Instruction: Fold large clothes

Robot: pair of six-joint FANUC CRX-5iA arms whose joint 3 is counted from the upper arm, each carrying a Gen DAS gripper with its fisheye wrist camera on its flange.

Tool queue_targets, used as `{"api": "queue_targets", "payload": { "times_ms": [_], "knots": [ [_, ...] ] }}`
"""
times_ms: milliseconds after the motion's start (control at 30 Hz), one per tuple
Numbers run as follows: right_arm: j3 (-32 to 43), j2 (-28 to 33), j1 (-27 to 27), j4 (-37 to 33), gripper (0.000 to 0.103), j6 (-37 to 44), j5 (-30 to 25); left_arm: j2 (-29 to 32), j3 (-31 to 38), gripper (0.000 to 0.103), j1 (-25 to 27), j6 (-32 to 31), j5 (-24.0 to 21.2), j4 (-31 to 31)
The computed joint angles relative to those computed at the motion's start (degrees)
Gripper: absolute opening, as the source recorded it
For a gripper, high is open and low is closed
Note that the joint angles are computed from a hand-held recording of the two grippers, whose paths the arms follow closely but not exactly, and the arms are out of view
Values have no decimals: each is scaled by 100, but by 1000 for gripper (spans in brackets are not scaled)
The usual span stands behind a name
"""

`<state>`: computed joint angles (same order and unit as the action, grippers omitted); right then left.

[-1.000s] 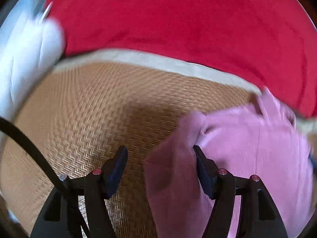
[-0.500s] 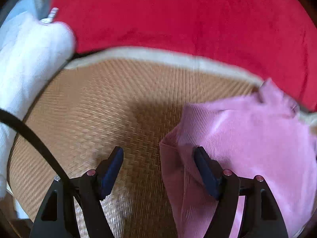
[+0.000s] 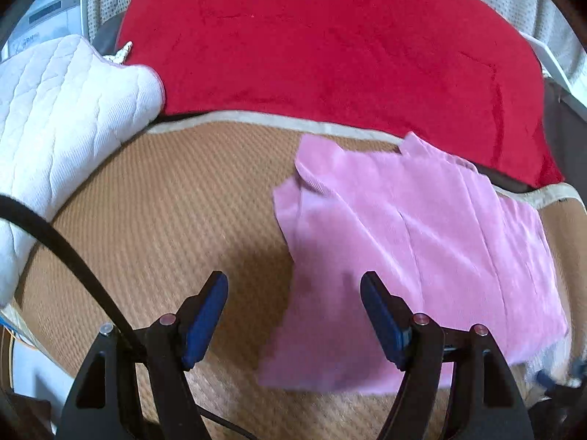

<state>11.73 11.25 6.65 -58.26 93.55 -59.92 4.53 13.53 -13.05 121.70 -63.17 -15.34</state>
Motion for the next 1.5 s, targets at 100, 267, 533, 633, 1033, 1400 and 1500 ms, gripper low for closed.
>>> {"api": "queue_targets", "payload": {
  "times_ms": [100, 267, 533, 633, 1033, 1400, 1500],
  "knots": [
    [-271, -47, -108, -156, 89, -208, 160, -31, 18, 75, -117, 10, -94, 3],
    [-250, -53, -109, -42, 89, -455, 656, -22, 106, 75, -292, 100, -223, -107],
    [-206, -35, -440, -233, 89, -487, 543, 11, 117, 75, -404, 173, -272, -139],
    [-180, -19, -376, -204, 89, -571, 627, 32, 129, 75, -419, 216, -236, -90],
    [308, 200, 452, 1929, 25, -1686, 1243, 835, 983, 78, -998, -187, -120, -155],
    [587, 324, 228, 1638, 70, -1232, 851, 1311, 1267, 87, -948, -182, -168, -253],
    [571, 273, 359, 2253, 74, -1420, 907, 1317, 1220, 91, -981, -2, -86, -399]
  ]
}}
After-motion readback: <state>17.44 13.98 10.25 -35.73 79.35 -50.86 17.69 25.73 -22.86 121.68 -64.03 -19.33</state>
